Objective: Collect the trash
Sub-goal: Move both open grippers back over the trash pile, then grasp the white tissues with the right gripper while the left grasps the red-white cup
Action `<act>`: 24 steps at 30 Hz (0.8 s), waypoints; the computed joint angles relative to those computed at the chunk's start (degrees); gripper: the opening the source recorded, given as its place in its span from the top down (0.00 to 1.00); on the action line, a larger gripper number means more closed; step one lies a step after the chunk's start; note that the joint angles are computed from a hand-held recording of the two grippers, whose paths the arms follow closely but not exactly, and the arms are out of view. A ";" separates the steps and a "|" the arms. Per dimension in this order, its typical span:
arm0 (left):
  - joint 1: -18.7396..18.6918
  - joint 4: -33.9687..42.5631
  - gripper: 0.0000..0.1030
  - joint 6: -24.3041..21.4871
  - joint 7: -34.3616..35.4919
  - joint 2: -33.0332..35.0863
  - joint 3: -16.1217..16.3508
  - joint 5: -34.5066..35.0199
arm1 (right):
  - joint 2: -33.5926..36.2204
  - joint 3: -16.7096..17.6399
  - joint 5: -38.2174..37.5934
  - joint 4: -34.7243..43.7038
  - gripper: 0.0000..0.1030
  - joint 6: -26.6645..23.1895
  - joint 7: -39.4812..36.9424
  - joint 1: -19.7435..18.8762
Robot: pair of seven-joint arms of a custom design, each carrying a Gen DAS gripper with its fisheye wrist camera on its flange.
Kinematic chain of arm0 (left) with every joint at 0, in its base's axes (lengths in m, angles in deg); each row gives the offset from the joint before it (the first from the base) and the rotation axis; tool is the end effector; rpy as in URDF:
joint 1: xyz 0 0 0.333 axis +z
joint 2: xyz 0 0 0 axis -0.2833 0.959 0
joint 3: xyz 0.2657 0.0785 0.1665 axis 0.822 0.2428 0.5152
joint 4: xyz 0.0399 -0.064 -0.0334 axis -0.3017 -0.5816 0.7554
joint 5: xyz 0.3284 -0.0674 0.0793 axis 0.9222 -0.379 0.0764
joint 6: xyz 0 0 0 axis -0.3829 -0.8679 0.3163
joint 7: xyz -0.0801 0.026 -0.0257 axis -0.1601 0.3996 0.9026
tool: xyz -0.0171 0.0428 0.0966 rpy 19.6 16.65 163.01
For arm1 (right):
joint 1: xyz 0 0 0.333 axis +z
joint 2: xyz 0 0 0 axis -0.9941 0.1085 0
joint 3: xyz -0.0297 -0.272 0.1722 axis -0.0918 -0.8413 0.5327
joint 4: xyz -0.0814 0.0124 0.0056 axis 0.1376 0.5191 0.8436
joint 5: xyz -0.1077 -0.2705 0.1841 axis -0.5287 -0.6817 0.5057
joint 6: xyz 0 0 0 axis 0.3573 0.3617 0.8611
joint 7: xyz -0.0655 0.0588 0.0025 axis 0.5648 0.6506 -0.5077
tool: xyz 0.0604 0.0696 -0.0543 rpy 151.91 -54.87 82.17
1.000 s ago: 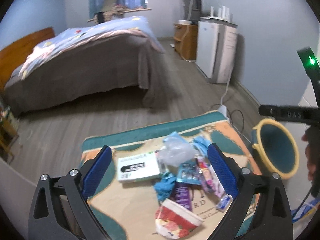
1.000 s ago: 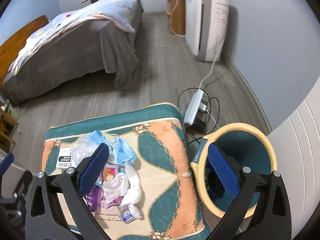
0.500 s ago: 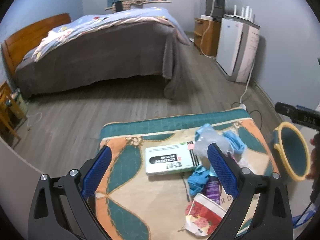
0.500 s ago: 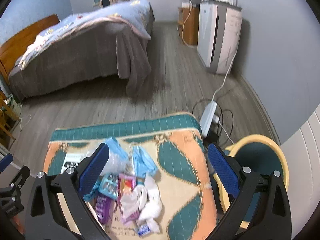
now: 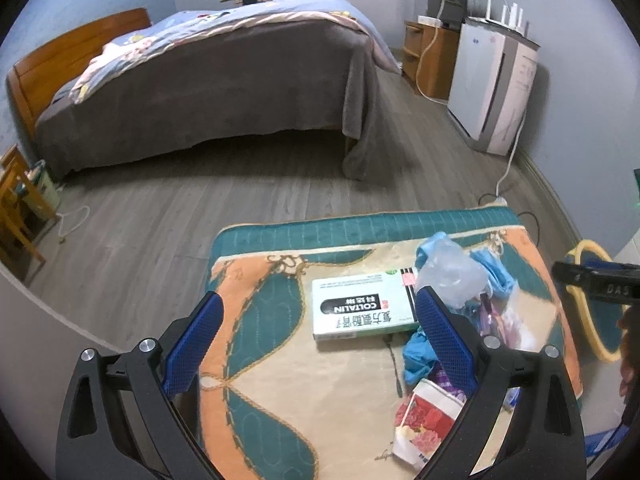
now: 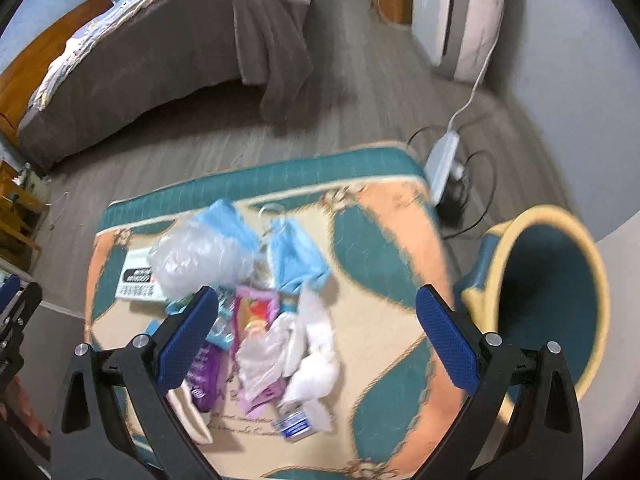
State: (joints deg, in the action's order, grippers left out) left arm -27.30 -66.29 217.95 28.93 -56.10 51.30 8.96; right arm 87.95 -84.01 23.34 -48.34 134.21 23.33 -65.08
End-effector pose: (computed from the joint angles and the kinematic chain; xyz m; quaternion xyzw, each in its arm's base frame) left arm 0.5258 -0.2045 0.5338 -0.7361 0.5828 -0.2000 0.2802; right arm 0.6619 0.2402 0.5047 -0.7597 0.6066 -0.0695 0.2236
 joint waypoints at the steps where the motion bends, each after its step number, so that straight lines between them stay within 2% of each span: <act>1: -0.02 0.07 0.07 -0.01 0.37 0.12 -0.04 -0.07 | 0.01 0.14 0.17 -0.24 0.06 -0.31 0.04 0.06; 7: -0.04 0.31 0.07 0.73 2.44 0.68 0.00 -1.50 | 1.80 0.24 -1.11 1.33 0.08 -5.49 -0.24 1.26; 15: -0.20 0.22 0.07 0.91 3.77 0.84 0.06 -2.82 | 5.07 -1.10 -2.51 4.57 0.52 -11.79 3.97 1.62; 18: -0.25 0.18 0.07 0.41 4.38 0.99 0.04 -2.93 | 6.45 -0.36 -1.02 6.09 0.57 -14.25 4.05 0.71; 22: -0.37 0.64 0.07 -0.19 4.95 1.57 0.00 -3.88 | 8.47 -0.25 -0.35 7.90 0.57 -16.15 4.52 0.41; 24: -0.52 0.82 0.07 -0.16 5.45 1.77 -0.07 -4.08 | 9.92 0.16 0.41 9.78 0.59 -18.85 4.32 0.00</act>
State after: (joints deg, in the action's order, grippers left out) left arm -27.82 -65.47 217.79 34.38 -54.33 51.23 4.87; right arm 97.87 -83.85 23.75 -38.56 115.36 27.65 -65.08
